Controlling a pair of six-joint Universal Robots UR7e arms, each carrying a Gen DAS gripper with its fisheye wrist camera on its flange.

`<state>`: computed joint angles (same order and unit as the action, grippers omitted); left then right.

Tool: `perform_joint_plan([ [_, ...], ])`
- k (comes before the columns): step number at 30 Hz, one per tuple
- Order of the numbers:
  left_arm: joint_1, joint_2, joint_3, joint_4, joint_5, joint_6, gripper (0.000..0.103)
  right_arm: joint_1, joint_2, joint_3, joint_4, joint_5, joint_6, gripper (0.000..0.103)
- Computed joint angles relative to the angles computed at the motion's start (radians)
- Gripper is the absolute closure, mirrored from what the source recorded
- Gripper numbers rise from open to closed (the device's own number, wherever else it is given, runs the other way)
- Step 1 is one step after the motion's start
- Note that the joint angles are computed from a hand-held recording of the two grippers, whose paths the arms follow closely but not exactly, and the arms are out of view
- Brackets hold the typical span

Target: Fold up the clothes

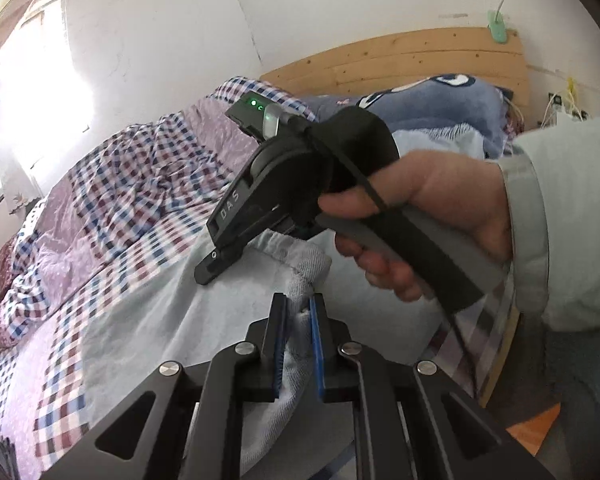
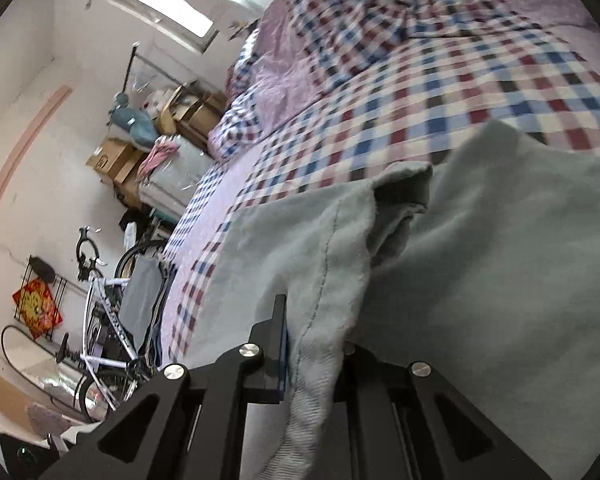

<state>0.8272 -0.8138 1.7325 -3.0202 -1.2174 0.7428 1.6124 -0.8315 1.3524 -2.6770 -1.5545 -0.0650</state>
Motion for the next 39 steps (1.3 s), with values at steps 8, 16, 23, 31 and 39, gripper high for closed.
perform_joint_plan([
  [8, -0.017, 0.089, -0.041, 0.063, 0.048, -0.023, 0.093, -0.033, -0.008, -0.014, 0.11, -0.085, 0.028, 0.089],
  [16, 0.002, 0.037, -0.047, 0.23, -0.026, -0.104, 0.044, -0.053, -0.061, 0.04, 0.006, -0.096, 0.073, 0.06],
  [23, 0.064, -0.061, -0.108, 0.174, -0.046, -0.255, 0.036, -0.087, -0.01, -0.05, 0.044, 0.043, 0.107, 0.058],
  [31, 0.211, -0.095, -0.25, 0.365, 0.138, -0.628, 0.036, -0.093, 0.111, -0.265, 0.196, 0.072, 0.125, 0.056],
  [39, 0.272, -0.098, -0.296, 0.651, 0.04, -0.751, 0.078, -0.04, 0.153, -0.309, 0.063, -0.007, 0.006, 0.081],
])
